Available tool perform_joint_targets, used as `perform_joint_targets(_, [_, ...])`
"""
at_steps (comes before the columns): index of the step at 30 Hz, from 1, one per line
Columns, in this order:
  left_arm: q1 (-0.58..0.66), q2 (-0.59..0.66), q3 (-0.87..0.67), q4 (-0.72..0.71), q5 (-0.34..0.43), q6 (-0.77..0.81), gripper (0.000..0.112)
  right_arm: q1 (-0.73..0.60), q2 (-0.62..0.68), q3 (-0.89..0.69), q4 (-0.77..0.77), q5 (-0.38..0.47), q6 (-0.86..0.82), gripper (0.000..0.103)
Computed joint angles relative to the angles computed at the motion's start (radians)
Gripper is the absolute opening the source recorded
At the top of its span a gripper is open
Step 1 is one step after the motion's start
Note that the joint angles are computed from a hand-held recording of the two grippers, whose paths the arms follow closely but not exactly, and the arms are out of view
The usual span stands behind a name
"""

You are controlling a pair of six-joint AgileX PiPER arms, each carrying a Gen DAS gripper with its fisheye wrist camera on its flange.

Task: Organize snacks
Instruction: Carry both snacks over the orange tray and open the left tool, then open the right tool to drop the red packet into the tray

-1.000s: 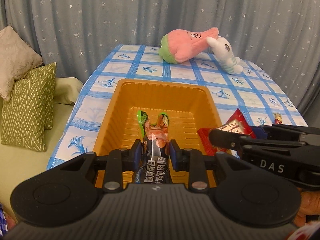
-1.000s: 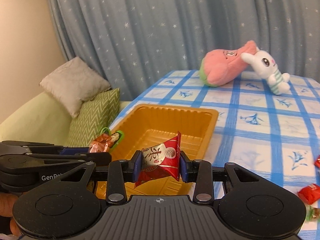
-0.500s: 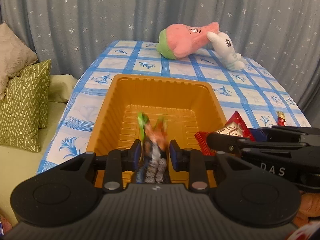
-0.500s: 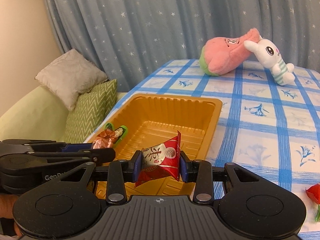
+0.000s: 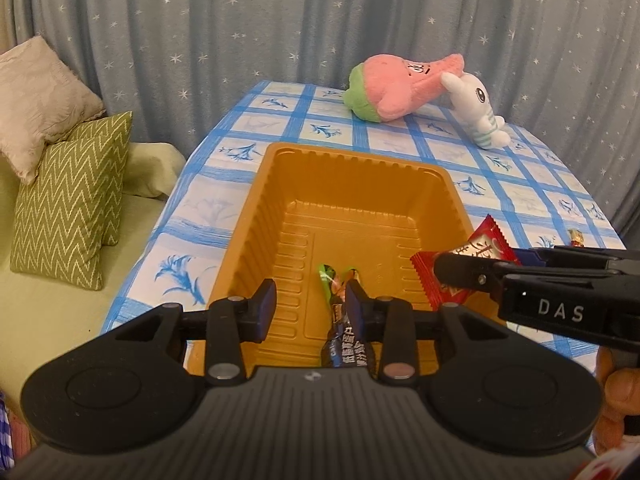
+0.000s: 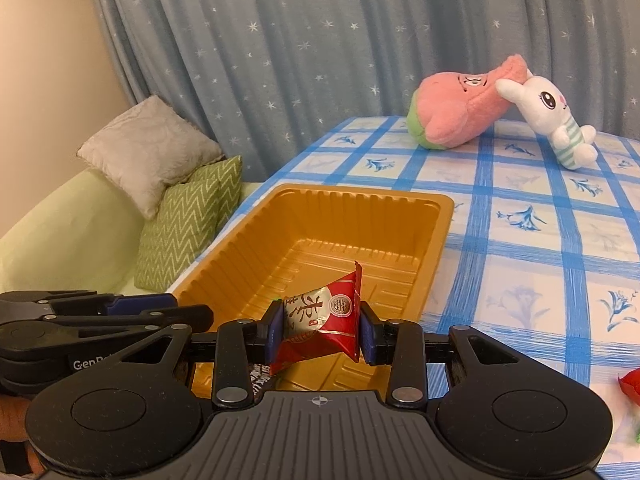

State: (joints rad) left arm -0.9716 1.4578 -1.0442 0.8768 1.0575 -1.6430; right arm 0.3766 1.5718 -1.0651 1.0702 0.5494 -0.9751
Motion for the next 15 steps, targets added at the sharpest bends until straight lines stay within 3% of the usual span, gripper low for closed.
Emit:
perform_joint_targets(2, [-0.006,-0.006,0.004,0.002,0.006,-0.01,0.034,-0.006,0.009,-0.004,0.036,0.026,-0.034,0.039])
perform_joint_targets(3, [-0.009,-0.009,0.007,0.005,0.01,-0.018,0.034,-0.009,0.018,-0.013,0.039,0.046,-0.033,0.046])
perform_joint_targets(4, [-0.011,-0.012,0.009,0.006,0.013,-0.023,0.035,-0.012,0.021,-0.013,0.051,0.054,-0.034,0.063])
perform_joint_targets(6, [-0.018,-0.015,0.012,0.009,0.022,-0.034,0.036,-0.02,0.011,0.005,0.103,0.045,-0.065,0.075])
perform_joint_targets(11, [-0.032,-0.023,0.011,0.008,0.041,-0.054,0.039,-0.022,-0.027,0.028,0.123,0.0,-0.102,0.075])
perform_joint_targets(15, [-0.066,-0.028,0.001,0.014,0.068,-0.078,0.048,-0.02,-0.055,0.036,0.053,-0.031,-0.046,0.075])
